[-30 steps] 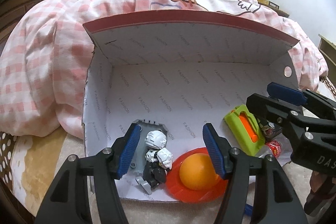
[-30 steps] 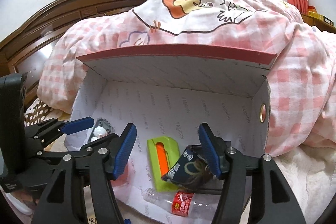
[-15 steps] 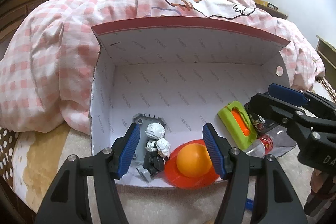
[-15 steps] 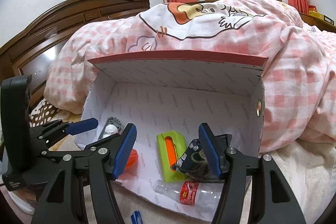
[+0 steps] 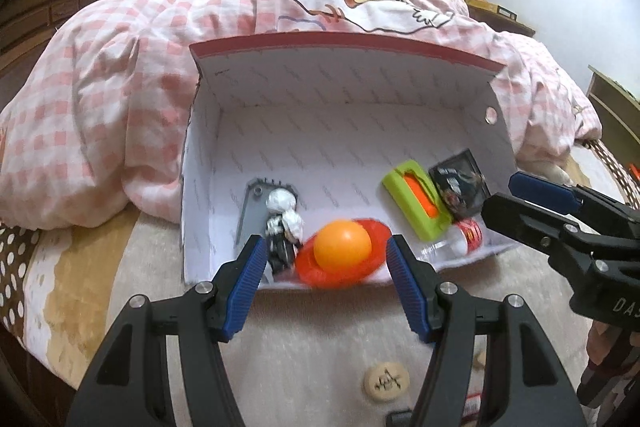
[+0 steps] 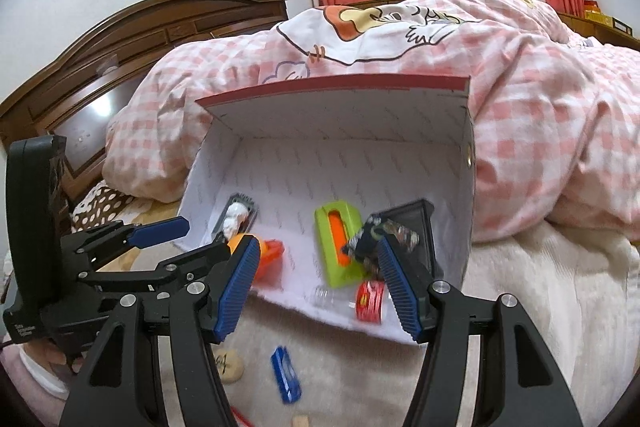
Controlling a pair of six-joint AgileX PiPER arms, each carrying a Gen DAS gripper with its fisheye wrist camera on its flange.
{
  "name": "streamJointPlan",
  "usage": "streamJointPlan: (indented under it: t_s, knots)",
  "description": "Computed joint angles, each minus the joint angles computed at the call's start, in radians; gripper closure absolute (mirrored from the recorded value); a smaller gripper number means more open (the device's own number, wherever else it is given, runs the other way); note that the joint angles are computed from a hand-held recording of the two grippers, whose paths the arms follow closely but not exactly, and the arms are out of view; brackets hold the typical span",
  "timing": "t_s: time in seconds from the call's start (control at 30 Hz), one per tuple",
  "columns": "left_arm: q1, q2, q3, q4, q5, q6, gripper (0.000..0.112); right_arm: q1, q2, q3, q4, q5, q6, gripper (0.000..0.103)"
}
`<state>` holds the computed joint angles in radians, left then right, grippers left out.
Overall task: Organize objects
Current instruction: 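Open both tools and withdraw them from the box, then grasp the round wooden chess piece with the left tool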
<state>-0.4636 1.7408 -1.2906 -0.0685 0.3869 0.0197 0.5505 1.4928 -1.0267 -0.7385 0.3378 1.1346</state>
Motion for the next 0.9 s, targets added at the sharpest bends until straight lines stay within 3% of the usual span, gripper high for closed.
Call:
streamJointPlan:
  t_s: [0.6,0.9]
  knots:
    - [-0.030,-0.092,0.197,0.032,-0.025,-0.048,0.050,0.175,-0.121,0.208,-0.125,0.106,0.277,0.040]
    - [-0.031,-0.113,0.260,-0.065,-0.024,0.049,0.050,0.206,-0.181,0.304,-0.119,0.124,0.358,0.040]
